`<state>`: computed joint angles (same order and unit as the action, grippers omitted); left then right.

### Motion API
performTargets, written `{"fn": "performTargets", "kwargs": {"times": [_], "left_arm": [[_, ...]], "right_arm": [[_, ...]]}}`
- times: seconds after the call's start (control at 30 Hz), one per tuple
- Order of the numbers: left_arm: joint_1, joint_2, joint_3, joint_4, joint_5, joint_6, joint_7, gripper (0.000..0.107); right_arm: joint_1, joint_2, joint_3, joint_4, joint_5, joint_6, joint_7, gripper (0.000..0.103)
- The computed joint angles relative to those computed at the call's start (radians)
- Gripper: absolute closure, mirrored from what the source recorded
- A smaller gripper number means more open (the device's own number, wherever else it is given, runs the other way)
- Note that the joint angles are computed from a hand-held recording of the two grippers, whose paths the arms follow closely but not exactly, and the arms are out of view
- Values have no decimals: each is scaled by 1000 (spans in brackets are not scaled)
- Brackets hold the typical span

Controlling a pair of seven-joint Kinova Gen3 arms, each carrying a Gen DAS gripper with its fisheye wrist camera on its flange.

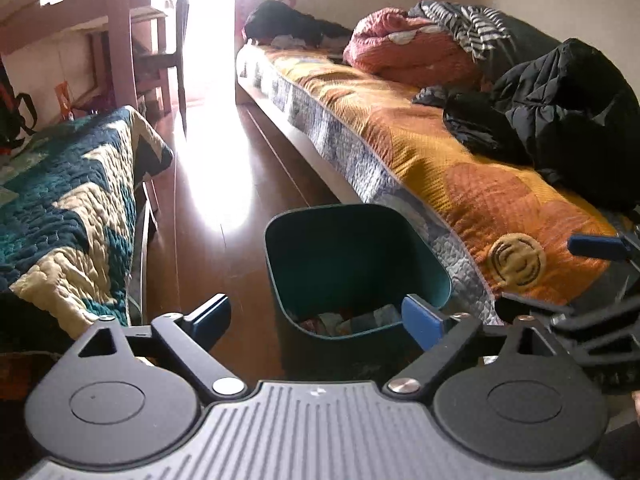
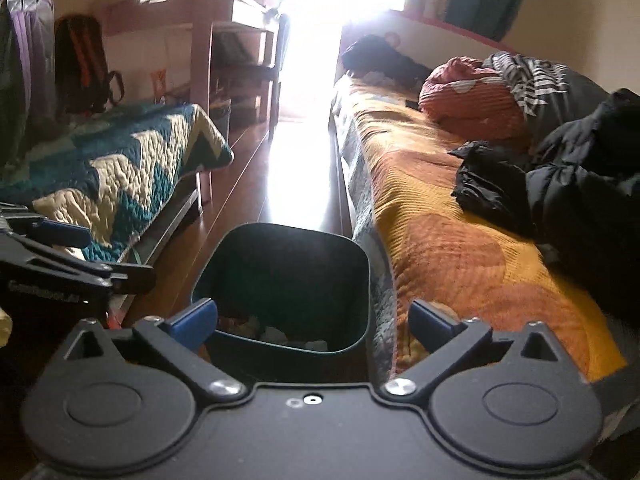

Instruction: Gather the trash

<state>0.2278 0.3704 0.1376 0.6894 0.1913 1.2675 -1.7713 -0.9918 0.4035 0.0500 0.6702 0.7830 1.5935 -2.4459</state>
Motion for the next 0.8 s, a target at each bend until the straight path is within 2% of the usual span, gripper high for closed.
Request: {"fn": "performTargets", "kwargs": {"times": [0.03,0.13,0.33,0.47,0.8], "left_arm": [[-4,-13,0,30,6,-28,-4,8],[-16,-31,5,85,27,-77,-8,7],[5,-16,-12,83,-13,-75,47,7],[11,-25,-19,113,-40,-109,68,7],[7,-21,-8,118,-42,-99,56,7]], "right_arm": [[-12,-8,2,19,12,-8,-17,1],[-40,-31,-3,82,65,-48,-58,1],[-28,-32,-30,101,85,-80,-39,1],[-30,-30,-33,104,89,-81,-35,1],[-9,-42,-38,110,59,-77,-104,1]]}}
